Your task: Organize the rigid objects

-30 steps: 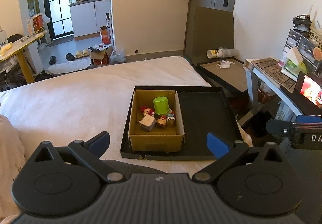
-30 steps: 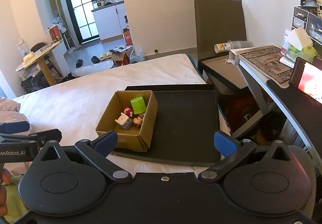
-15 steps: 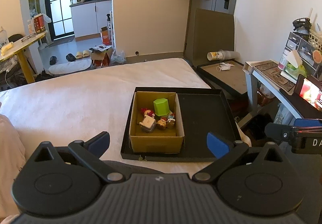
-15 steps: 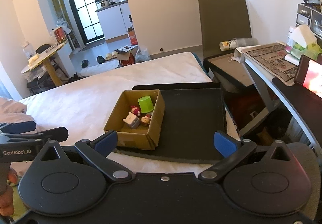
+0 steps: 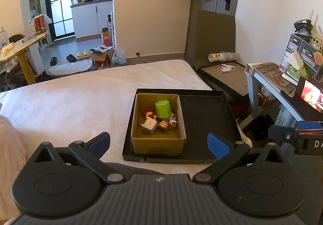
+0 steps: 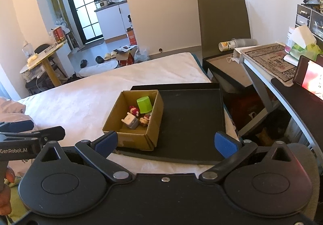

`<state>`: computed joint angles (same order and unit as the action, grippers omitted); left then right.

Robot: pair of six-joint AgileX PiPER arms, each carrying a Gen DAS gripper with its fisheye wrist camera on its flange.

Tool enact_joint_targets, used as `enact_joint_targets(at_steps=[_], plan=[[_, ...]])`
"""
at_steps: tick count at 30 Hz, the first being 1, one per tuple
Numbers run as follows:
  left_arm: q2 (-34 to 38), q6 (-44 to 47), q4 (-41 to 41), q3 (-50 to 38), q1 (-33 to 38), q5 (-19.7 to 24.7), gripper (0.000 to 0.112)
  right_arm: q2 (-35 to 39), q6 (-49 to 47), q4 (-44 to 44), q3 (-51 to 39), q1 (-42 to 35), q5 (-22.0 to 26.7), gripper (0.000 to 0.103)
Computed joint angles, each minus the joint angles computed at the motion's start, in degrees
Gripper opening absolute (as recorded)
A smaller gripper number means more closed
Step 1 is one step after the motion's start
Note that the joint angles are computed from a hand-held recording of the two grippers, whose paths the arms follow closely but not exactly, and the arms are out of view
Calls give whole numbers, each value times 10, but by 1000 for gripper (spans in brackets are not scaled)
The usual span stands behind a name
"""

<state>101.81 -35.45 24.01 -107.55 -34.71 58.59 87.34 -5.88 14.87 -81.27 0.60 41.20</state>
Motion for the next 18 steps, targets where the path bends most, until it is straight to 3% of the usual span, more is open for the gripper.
enact_joint_targets(at_steps=[5, 18], plan=[[-2, 2, -3, 2, 4, -1, 102, -7, 18, -29, 12, 9, -21, 103], [0, 7, -8, 12, -2, -19, 102, 8, 25, -37, 5, 7, -14, 103]])
